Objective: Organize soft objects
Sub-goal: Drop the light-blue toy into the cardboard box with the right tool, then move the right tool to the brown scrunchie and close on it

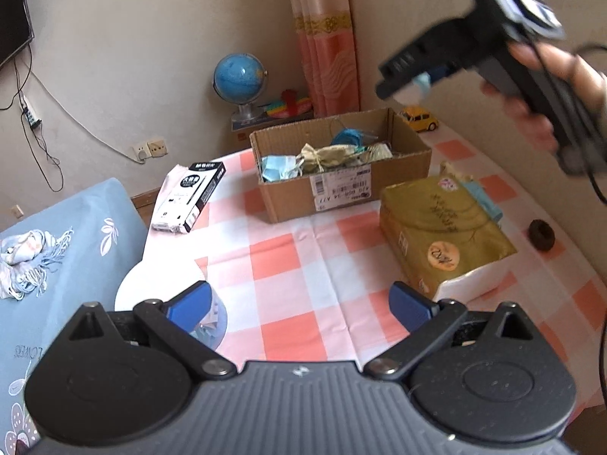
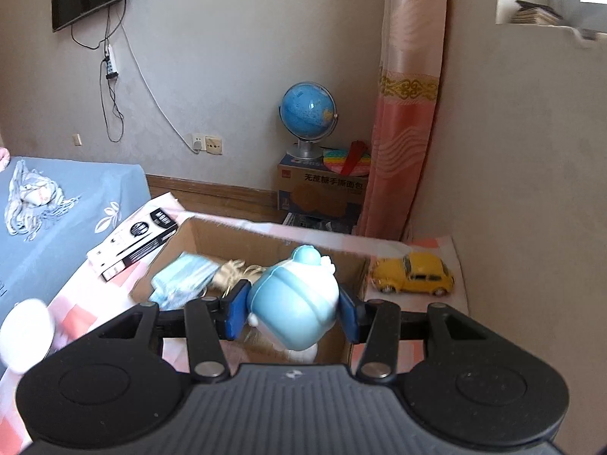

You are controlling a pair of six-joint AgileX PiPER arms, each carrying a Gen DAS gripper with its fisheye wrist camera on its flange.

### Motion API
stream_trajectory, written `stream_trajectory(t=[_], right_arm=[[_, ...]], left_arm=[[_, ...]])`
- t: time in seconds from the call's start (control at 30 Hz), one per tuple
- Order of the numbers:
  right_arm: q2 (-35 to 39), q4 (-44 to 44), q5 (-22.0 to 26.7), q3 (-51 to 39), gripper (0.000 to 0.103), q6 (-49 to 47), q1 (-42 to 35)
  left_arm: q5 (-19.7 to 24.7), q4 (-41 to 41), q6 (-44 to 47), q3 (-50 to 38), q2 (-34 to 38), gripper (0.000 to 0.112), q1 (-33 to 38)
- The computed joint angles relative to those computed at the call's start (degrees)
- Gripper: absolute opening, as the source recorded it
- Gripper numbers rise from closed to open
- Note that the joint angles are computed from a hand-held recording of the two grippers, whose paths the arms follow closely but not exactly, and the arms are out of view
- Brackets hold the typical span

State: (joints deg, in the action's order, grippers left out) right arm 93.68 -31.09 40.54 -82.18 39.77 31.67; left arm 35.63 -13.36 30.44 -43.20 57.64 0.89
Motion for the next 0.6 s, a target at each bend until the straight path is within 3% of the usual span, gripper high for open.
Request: stream_trajectory(t=[0.2,0.23,0.33,0.37,0.6], right_arm=[[9.03,3.89,2.36,-10.81,0.054,-7.24,-2.92],[10.36,4.27,2.59,-12.22,0.058,-8.02,-3.27],[13.22,5.81,3.18,-15.26,0.096,-9.38,-4.23],[13.43,6.25,2.69,-15.30,0.100,-9.52,-4.48],[8.98,5.27,-0.18,-9.19,0.103,-6.88,-4.03]], left_arm=[[-1.23,-1.23,1.23,0.19,2.16,0.099,0.87],[-1.42,-1.13,1.03,0.13,2.63,0.099,0.87],[-1.59,-1.63,1.41,-0.08,3.71,0.099,1.23],[-1.70,-1.70,1.44,-0.11,3.92,0.099,1.29],[-1.13,-4.73,3.57,-0.29,3.88,0.099,2.85]])
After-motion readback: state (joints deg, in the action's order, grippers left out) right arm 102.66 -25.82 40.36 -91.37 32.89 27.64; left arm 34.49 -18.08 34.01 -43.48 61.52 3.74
